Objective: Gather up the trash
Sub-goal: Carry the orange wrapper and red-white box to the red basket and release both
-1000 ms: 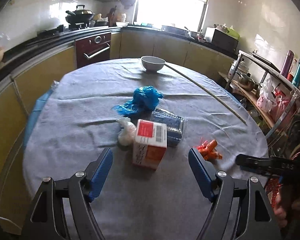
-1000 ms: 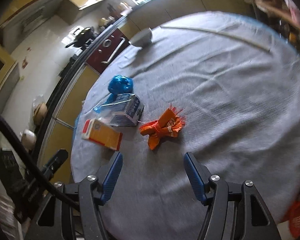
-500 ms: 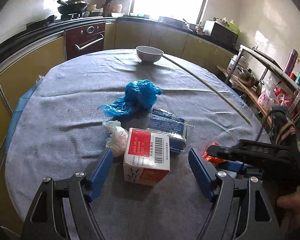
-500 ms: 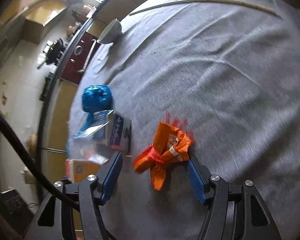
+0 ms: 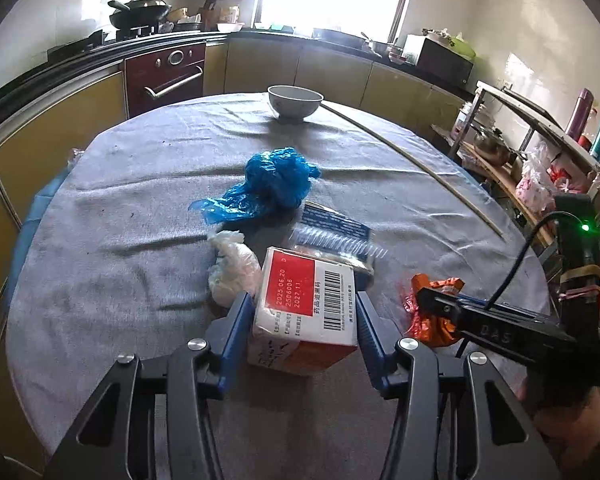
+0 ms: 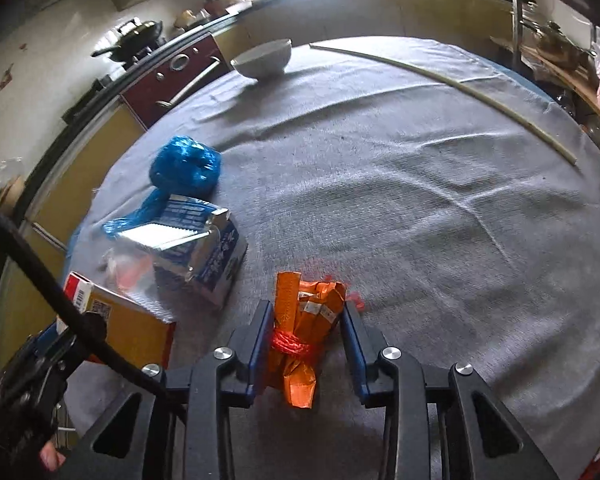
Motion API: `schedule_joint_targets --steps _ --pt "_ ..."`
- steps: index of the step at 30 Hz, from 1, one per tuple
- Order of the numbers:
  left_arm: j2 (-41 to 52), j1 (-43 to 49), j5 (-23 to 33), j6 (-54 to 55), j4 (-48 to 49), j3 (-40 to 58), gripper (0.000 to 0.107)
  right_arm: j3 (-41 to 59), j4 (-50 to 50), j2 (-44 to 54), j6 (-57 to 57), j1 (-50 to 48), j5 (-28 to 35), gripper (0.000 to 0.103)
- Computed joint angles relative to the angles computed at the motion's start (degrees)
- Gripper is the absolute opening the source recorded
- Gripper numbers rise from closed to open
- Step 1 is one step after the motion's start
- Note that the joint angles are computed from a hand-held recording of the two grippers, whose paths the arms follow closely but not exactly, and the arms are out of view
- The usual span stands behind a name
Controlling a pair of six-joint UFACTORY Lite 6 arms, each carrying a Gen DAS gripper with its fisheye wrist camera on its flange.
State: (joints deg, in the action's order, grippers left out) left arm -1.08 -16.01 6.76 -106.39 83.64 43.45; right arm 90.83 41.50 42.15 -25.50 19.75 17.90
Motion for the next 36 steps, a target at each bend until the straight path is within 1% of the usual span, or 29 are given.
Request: schedule_joint_targets --steps 1,3,5,7,9,11,12,16,18,21,23,27,30,35,36 --pt "-1.12 -0.53 0.32 1.33 -1.64 -0.72 0.053 -2.41 3.61 -1.83 -4.52 -0.51 -0.65 0.036" --pt "-4.73 -2.99 2.10 6.08 -7.85 -2.73 0.053 -9.27 13.02 -7.12 -16.51 -1.72 -2.98 0.036" --pt "-7.81 -5.44 3.59 8.51 -12.04 -4.23 0.053 -14.53 23.82 -11.70 -28.51 -3.83 -2.09 0.036" --pt "-10.77 -9.54 6.60 9.90 -15.86 -5.27 0.053 -19.82 33.29 -16.36 -39.12 -6.49 -0.87 0.036" --pt "-11.68 -13.66 9.46 10.96 -18.52 -4.63 0.053 -26.53 42.78 -22.32 -50.22 -10.63 2.83 0.036" --pt "-11.40 -18.33 12.01 10.44 -18.90 -2.91 0.053 -31.26 46.69 -26.80 -55.34 -13.05 3.61 0.036" --pt "-10.56 -20.77 13.25 9.79 -18.58 -1.44 0.053 -34.65 49.04 -29.88 -58.68 -15.63 5.20 0.036" --pt "-5.89 -27.73 16.51 8.62 -17.99 4.91 0.053 -44.15 50.58 -39.38 -64.57 -25.12 10.66 0.036" --pt "-2.04 -31.38 18.44 8.97 -18.04 9.52 0.053 -48.46 50.02 -43.97 -66.59 -30.05 12.86 0.036" --pt "3.72 -35.16 20.15 11.83 -20.09 16.56 0.053 -52.46 47.57 -48.65 -68.35 -37.38 15.98 0.036" --pt "7.31 -37.30 21.76 14.21 -21.42 21.01 0.053 -53.50 45.22 -50.12 -68.86 -42.59 18.70 0.036" --pt "16.78 -40.89 24.22 20.93 -25.13 32.57 0.053 -54.17 42.63 -50.80 -71.01 -51.85 23.72 0.036" --pt "24.02 -42.99 26.27 26.82 -28.12 41.75 0.053 -53.34 41.28 -49.12 -72.70 -57.85 26.98 0.036" --pt "34.63 -44.59 28.26 36.55 -34.52 55.65 0.053 -50.86 40.11 -44.01 -74.65 -64.04 29.38 0.036" --pt "35.78 -44.85 28.60 37.63 -35.23 57.16 0.053 -50.48 40.24 -42.91 -75.11 -64.72 29.48 0.036"
